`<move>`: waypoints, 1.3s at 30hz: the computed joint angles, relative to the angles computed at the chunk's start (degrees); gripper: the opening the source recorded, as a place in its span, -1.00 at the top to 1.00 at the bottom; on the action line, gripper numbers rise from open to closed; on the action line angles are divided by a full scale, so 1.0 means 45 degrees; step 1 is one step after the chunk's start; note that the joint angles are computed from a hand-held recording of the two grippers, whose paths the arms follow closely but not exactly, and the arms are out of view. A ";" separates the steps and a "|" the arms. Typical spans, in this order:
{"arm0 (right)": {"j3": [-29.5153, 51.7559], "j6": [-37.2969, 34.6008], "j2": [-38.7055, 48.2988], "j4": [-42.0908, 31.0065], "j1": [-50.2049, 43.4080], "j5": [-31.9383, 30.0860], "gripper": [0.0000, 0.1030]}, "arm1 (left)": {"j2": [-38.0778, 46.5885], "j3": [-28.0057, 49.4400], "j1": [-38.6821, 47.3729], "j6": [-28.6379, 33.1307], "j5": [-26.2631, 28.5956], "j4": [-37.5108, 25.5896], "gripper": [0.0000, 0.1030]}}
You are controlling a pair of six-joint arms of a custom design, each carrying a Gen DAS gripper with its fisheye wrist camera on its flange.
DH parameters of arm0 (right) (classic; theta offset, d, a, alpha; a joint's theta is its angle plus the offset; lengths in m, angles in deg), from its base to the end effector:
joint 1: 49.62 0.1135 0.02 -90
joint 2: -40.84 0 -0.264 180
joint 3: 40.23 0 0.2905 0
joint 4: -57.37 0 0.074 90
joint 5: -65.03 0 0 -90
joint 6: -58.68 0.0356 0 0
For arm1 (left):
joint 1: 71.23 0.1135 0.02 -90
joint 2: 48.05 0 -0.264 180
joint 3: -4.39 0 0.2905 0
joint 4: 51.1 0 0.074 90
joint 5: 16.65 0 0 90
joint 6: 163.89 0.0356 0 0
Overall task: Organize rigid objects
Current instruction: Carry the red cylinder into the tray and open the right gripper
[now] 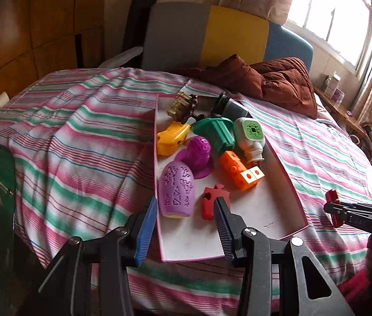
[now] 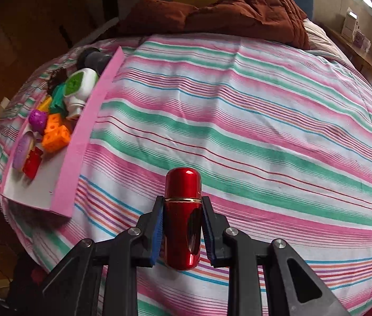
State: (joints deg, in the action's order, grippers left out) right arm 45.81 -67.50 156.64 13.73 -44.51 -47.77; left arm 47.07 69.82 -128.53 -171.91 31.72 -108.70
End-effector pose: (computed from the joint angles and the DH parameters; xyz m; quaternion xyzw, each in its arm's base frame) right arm 0.4147 0.0509 0.1046 -0.3687 0.8977 0.1505 0.1887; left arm 0.1823 -0.2402 0.1321 -0.3330 0.8732 0.0543 0.3518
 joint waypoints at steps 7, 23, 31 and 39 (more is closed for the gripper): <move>-0.0886 -0.0850 -0.1629 -0.0244 0.1060 -0.1969 0.50 | -0.0358 -0.0554 -0.0208 -0.1001 0.0052 -0.0371 0.12; -0.1068 -0.2466 -0.0817 0.0015 0.4944 -0.0216 0.50 | -0.0678 -0.1028 -0.0299 -0.1867 0.0216 -0.0975 -0.05; -0.0904 -0.1887 -0.0409 0.0045 0.4681 -0.0477 0.46 | -0.0365 -0.0562 -0.0231 -0.1843 0.0067 -0.1300 -0.42; -0.2333 -0.0611 -0.2093 0.1027 0.3640 -0.1703 0.32 | 0.0310 0.0579 -0.0354 -0.2264 -0.0397 -0.2564 -0.92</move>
